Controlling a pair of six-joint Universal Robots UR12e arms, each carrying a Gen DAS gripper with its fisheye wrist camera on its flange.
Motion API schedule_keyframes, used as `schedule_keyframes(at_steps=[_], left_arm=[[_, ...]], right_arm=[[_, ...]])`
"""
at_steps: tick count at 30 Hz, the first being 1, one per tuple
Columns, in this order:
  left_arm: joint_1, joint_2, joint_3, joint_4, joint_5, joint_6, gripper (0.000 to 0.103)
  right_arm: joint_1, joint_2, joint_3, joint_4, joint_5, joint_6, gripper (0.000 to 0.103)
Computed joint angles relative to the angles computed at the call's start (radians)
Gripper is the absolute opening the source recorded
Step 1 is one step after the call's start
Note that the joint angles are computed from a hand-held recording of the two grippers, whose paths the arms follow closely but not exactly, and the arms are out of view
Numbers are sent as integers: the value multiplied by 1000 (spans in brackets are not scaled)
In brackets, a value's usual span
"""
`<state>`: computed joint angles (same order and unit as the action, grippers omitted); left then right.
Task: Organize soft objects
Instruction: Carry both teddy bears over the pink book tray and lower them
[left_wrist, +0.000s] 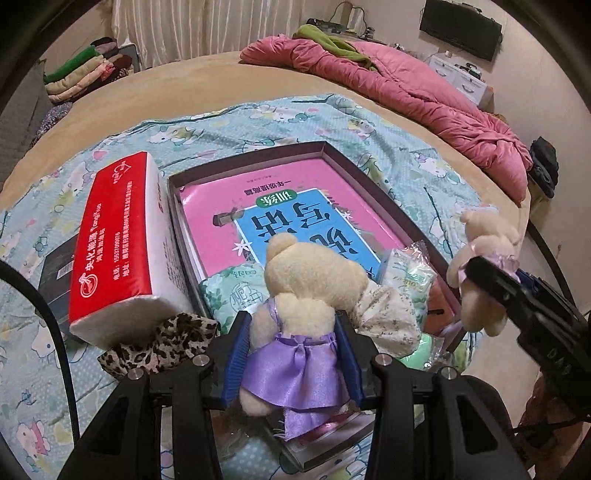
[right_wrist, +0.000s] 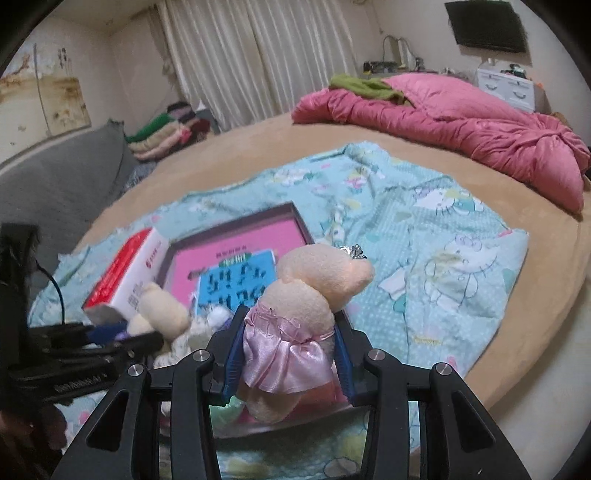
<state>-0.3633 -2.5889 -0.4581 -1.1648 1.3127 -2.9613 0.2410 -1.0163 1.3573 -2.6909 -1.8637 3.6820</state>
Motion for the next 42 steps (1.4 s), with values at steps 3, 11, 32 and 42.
schedule_keyframes(at_steps=[3, 11, 32, 42], left_arm=[[-1, -3, 2, -3, 1, 1, 45], [-1, -7, 6, -1, -1, 2, 45], [3, -20, 26, -7, -15, -12, 45], [4, -41, 68, -34, -20, -26, 46]], right_arm=[[-1, 1, -4, 32, 4, 3, 43], [-5, 9, -16, 106, 25, 13, 43], [-12, 60, -74, 111, 124, -47, 44], [-15, 62, -73, 104, 130, -38, 48]])
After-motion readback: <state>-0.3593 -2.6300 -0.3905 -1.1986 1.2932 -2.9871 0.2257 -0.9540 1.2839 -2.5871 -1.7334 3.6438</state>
